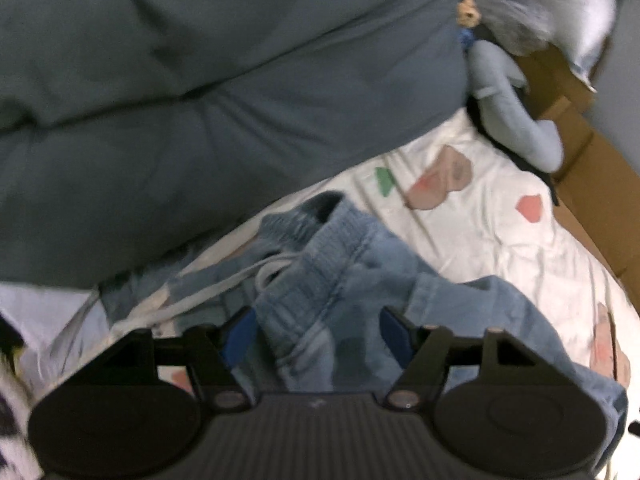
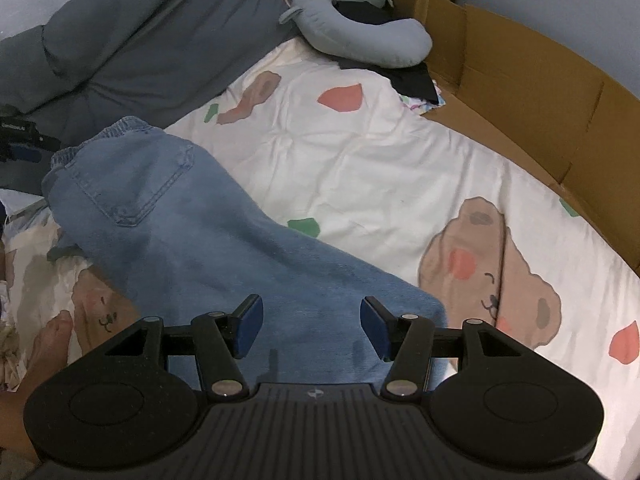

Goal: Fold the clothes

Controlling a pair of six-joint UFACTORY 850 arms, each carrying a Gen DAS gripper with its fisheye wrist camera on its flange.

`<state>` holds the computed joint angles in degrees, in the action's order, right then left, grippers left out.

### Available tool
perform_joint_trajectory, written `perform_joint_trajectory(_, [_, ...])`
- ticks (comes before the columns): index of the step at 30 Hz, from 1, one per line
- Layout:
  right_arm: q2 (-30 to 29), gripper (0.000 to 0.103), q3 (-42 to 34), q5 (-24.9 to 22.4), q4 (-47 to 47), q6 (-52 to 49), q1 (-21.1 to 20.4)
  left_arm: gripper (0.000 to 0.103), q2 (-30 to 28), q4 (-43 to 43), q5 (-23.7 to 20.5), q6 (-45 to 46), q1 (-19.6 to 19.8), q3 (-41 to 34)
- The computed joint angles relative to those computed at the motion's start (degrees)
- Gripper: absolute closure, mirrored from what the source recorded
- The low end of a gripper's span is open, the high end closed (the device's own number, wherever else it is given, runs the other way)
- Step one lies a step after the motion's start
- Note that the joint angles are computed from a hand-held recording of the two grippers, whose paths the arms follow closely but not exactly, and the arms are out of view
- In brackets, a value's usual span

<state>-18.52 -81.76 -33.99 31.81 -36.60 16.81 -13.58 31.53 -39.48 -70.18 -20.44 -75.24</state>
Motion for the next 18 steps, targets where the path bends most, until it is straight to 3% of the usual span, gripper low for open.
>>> perform_joint_trajectory(13, [2.1,0.041,5.5,0.6,-0.5,-5.7,4.9,0.032,1.4,-12.8,8.0,0.4,2.3,6.1])
perform_joint_trajectory(18, [3.0,0.032,7.8,0.8,0.7,-10.2,7.0,0.033,2.0,-18.0,12.1,2.3,3.1,8.3])
